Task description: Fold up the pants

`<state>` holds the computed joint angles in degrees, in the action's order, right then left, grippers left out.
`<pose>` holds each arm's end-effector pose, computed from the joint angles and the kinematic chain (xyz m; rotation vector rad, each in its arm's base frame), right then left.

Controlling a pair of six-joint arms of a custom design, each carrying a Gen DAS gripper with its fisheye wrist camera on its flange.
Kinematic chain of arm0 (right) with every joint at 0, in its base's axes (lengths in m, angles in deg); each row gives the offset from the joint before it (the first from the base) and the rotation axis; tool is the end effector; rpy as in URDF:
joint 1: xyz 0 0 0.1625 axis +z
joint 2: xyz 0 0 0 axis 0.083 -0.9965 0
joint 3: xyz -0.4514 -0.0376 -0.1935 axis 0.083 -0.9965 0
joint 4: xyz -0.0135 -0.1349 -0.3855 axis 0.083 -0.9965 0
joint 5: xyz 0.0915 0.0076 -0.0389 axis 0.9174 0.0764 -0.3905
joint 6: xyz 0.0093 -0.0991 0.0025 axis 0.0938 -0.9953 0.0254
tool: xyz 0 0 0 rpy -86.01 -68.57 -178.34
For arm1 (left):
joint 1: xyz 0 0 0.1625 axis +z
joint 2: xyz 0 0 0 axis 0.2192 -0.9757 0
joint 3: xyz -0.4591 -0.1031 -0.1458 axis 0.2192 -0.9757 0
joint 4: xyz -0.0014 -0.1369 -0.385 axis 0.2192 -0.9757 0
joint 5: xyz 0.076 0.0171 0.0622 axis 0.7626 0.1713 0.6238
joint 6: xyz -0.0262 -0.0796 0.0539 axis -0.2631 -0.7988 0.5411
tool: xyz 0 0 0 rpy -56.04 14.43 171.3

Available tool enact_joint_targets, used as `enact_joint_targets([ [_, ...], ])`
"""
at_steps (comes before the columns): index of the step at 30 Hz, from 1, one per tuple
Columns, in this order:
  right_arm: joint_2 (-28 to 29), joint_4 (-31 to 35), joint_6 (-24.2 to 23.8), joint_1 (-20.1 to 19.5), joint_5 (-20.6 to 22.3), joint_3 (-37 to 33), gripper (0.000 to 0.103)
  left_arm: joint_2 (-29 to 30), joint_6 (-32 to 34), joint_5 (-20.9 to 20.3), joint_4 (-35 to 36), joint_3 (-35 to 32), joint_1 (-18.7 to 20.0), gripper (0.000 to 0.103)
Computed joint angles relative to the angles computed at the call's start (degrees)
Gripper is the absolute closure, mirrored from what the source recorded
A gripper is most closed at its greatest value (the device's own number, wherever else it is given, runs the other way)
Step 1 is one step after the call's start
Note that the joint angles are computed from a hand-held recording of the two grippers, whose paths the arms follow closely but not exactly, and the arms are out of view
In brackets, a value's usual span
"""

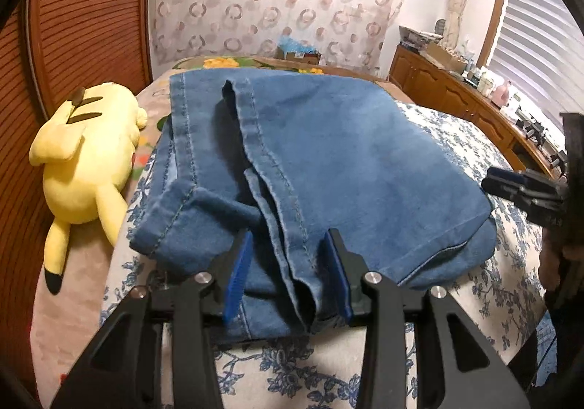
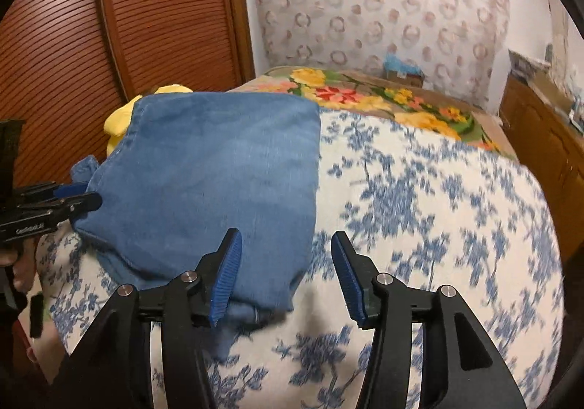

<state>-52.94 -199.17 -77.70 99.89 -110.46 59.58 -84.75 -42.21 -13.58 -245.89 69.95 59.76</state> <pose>0.2300 -0.5002 0.0043 0.8997 -2.4170 0.7321 0.0431 -0.4827 0.2581 0.4632 2.3963 -0.9359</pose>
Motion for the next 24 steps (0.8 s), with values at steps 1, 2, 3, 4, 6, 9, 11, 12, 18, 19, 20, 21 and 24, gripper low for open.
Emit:
enact_joint_targets([
  [1,0.0,-0.2,0.6,-0.2,0.3,0.4,0.051,-0.1,0.6,-0.3,-0.3,0.1,-0.1,0.087],
  [2,0.0,-0.3,1.2,-0.2,0.5,0.7,0.051,0.0,1.6,0.1,-1.4,0.5,-0.6,0.095],
  [3,-0.1,-0.2,1.7,-0.3,0.8,0.7,0.051,0.1,2.8,0.8,-2.7,1.0,-1.5,0.101],
  [4,-0.1,0.0,2.3,-0.3,1.0,0.7,0.051,0.0,3.7,0.9,-3.7,1.4,-2.1,0.102],
  [6,-0.2,0.0,2.9,-0.2,1.0,0.9,0.051,-0.7,5.0,1.5,-8.2,2.6,-4.0,0.103],
  [9,-0.3,-0.1,2.9,-0.1,1.2,1.1,0.051,-4.1,5.1,1.9,-10.9,2.9,-5.8,0.103],
  [11,-0.3,-0.7,2.7,0.1,1.6,1.4,0.051,-5.5,5.6,4.7,-10.7,1.9,-6.0,0.103],
  [12,-0.4,-0.8,2.7,0.3,2.1,1.6,0.051,-6.1,5.3,5.2,-8.9,1.2,-5.4,0.103],
  [18,0.2,0.3,2.8,2.2,2.3,1.2,0.050,-6.7,2.7,3.4,2.1,-1.6,-0.4,0.101],
  [19,0.5,0.5,2.6,2.3,2.2,0.9,0.050,-6.6,2.3,3.2,2.7,-1.6,-0.1,0.100],
  [20,0.7,0.8,2.4,2.4,1.9,0.7,0.050,-6.4,2.2,3.2,3.1,-1.4,-0.1,0.098],
  [21,0.9,1.0,2.3,2.6,1.6,0.4,0.050,-6.1,2.5,3.3,3.1,-1.4,-0.1,0.093],
  [24,0.7,1.4,1.8,2.5,1.7,0.2,0.051,-5.7,3.4,3.7,3.2,-1.8,-0.2,0.072],
])
